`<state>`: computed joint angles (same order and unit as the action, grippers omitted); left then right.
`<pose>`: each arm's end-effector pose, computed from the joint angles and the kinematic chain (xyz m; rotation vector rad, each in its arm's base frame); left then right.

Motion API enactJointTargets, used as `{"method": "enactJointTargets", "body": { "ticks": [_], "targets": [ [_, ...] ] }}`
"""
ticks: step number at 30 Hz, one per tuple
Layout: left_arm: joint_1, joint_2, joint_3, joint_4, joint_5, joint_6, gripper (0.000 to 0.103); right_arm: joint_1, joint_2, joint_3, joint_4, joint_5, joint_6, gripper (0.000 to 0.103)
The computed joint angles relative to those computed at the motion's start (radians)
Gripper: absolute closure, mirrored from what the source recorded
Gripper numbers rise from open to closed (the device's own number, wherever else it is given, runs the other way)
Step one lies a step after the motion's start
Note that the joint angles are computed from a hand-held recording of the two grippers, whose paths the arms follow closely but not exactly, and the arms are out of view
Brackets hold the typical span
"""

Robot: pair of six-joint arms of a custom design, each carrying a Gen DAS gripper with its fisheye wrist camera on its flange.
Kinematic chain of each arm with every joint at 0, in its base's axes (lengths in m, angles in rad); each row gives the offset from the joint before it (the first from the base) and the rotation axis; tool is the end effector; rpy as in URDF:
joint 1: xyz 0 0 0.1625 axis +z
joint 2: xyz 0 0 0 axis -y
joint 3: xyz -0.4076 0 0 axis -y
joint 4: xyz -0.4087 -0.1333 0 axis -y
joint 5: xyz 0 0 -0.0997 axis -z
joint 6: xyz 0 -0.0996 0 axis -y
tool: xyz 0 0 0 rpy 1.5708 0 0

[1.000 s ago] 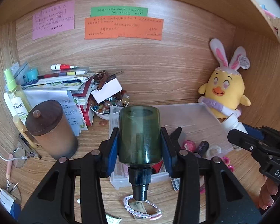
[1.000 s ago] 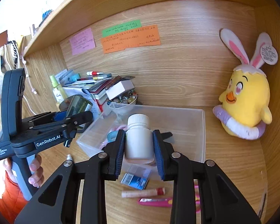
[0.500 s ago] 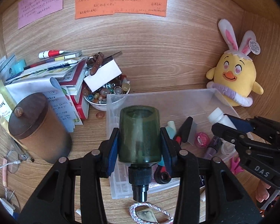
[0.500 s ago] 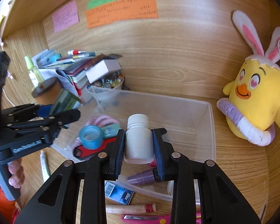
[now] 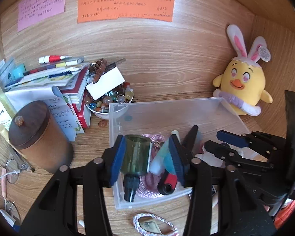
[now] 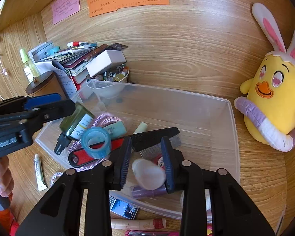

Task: Organize objects
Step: 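Open both grippers to release the two bottles into the box, then withdraw both tools toward the pink scissors and ointment tube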

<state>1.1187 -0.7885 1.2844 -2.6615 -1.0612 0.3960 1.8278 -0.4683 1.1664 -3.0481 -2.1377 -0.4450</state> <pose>-0.1763 -0.7794 0.2410 0.8608 2.4000 -0.7972 0.2823 -0.7600 0.0941 0.5481 -2.3203 0.9030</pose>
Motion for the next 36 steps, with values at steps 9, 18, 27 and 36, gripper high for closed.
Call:
{"method": "enactJointTargets", "body": {
  "ticks": [9, 18, 27, 36],
  "targets": [
    [-0.026, -0.106, 0.140, -0.096, -0.018, 0.033, 0.007, 0.031, -0.045, 0.087, -0.135, -0.007, -0.079, 0.030],
    [-0.027, -0.199, 0.267, -0.125, 0.017, 0.070, 0.002, 0.041, -0.136, 0.246, -0.218, -0.007, -0.124, 0.020],
    [0.009, -0.264, 0.367, -0.096, 0.076, 0.059, 0.002, 0.018, -0.204, 0.377, -0.236, -0.060, -0.070, 0.018],
    [0.070, -0.244, 0.341, 0.062, 0.145, -0.064, 0.002, -0.002, -0.175, 0.382, -0.135, -0.176, 0.155, 0.018]
  ]
}}
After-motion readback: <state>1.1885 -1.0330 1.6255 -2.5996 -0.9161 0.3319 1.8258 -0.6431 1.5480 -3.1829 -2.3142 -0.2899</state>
